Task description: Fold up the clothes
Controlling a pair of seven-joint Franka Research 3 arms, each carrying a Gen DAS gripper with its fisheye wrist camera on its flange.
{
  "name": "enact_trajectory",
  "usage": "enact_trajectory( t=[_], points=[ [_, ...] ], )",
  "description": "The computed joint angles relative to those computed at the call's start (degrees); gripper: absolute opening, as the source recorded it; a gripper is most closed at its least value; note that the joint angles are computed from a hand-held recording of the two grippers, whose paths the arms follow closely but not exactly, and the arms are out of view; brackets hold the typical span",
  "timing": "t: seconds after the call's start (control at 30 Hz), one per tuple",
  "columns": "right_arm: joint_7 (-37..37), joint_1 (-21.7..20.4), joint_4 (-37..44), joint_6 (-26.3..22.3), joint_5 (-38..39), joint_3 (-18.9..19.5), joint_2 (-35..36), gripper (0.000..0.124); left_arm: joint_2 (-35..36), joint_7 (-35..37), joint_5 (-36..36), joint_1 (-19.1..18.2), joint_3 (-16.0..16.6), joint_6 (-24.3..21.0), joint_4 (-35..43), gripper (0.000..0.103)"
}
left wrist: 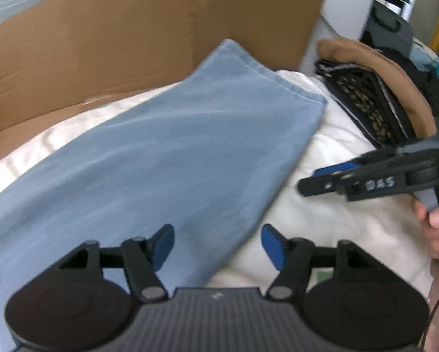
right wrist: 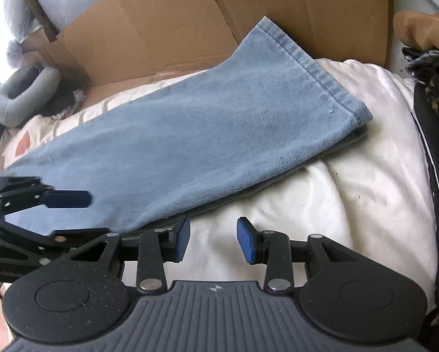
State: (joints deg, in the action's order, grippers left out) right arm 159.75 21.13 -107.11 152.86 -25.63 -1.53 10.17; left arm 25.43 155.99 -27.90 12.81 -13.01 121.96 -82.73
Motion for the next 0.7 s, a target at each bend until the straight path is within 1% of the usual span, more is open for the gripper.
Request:
enact_trajectory(
  t=[0.1, 0.23, 0.3, 0.4, 0.43, 0.57, 0.7],
  points=[
    [1.91, 0.46, 0.31, 0.95, -0.82, -0.09, 0.02, 0.043, -0.31, -2.21, 1.22, 0.53, 1.32, 0.84, 0.21, 0.071],
    [0.32, 0.68, 1.68, 1.45, 0.30, 0.31, 0.85, 0.043, 0.15, -4.79, 2.20, 2.10, 2.38, -0.22, 1.91, 0.074],
    [-0.80, 0.79, 2.30, 1.66, 1.29, 0.40, 1.32, 0.043, 0.32, -6.78, 2.74, 2.80, 2.93, -0.45, 2.66, 0.074],
    [-1.80, 1.23, 3.21, 1.55, 2.25, 0.23, 1.89, 0.043, 0.04, -8.78, 2.94, 3.88, 3.29, 0.49, 2.72, 0.076],
    [-2.09, 1.39, 3.50, 1.43, 2.47, 0.16, 2.04, 0.043, -0.11, -9.02, 3.21, 4.19, 3.39, 0.59, 2.65, 0.077],
    [-3.81, 1.90, 4.57, 0.58, 3.32, 0.15, 2.38, 0.043, -0.66, -9.70, 4.36, 5.27, 3.92, 0.71, 2.46, 0.079],
    [-3.83, 2.38, 5.39, 0.23, 3.75, 0.03, 2.66, 0.043, -1.36, -9.33, 5.33, 6.29, 4.43, 1.27, 1.89, 0.081]
  ],
)
